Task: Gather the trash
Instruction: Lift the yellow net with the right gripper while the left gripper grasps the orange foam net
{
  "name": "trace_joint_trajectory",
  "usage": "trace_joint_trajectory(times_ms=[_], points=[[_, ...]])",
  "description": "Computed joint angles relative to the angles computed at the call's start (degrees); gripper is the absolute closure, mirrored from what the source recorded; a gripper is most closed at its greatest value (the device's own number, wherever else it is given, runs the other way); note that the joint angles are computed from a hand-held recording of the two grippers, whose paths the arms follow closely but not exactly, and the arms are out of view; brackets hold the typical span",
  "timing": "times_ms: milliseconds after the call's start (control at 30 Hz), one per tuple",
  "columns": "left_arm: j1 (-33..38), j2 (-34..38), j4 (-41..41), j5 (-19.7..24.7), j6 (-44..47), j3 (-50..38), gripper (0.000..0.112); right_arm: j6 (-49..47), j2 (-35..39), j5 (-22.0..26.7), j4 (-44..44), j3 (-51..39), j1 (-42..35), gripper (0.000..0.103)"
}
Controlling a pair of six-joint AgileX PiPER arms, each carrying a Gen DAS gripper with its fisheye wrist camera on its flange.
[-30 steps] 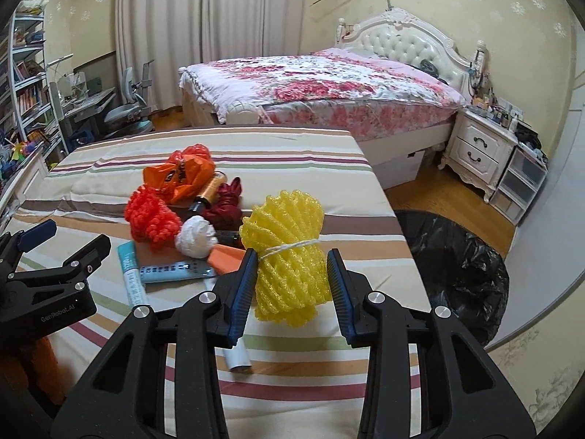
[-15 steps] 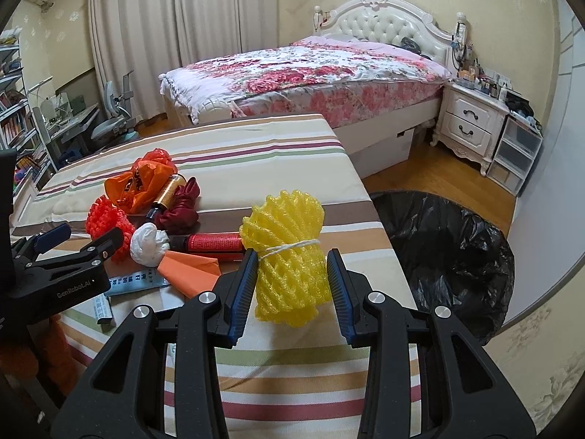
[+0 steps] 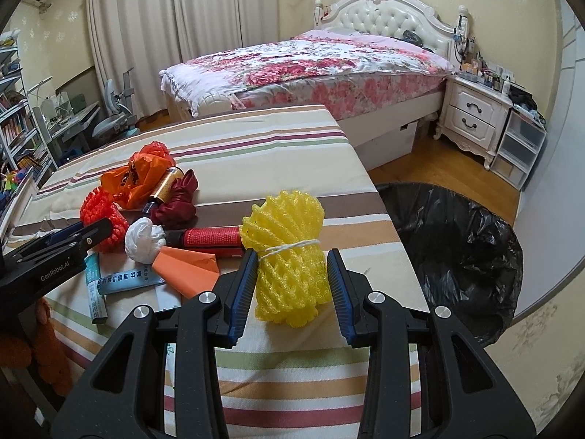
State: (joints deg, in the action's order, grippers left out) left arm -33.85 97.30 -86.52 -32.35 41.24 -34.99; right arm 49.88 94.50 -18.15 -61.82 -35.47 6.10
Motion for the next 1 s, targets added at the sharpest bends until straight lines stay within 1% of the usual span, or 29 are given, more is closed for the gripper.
trace_joint_trajectory(times_ms=[33,167,467,600,700,800,867,1000], points=[[-0.68,-0.10,-1.06,-0.82,0.92,0.01,0.061,0.10,0.07,-0.08,-0.17,-0.08,-0.10,0.065],[-1.00,-0.96,-1.35,-1.55,0.69,0.61,0.065,0.25,0.06,-0.07,-0.34,-0.10,-0.12,0.065],[-1.40,-4.16,-2.18,-2.12,-0.01,3.11,0.066,0.03,0.05,-0.12,-0.05,-0.04,-0.19,0.065],[-3.59,-5.88,-3.85,-3.55,1.75,2.94,0.066,-1.41,-0.46,-0.39,1.49,0.43,-0.83,0.065],[-5.47,-6.63,-5.02,-4.69,3.42,1.96,0.066,-1.44,-1.13,-0.56,1.55,0.54,-2.12,0.065],[-6.88,-6.89,-5.51,-4.82,4.71,0.43,0.066,-1.01,-1.53,-0.70,1.10,0.19,-4.29,0.065],[-7.90,-6.38,-5.81,-4.96,6.25,-1.43,0.066,0.72,-1.38,-0.83,-0.86,-0.77,-6.17,0.065],[-8.75,-3.68,-5.26,-3.99,8.57,-5.95,0.066,1.23,-0.76,-1.05,-1.55,-2.41,-9.93,0.065]])
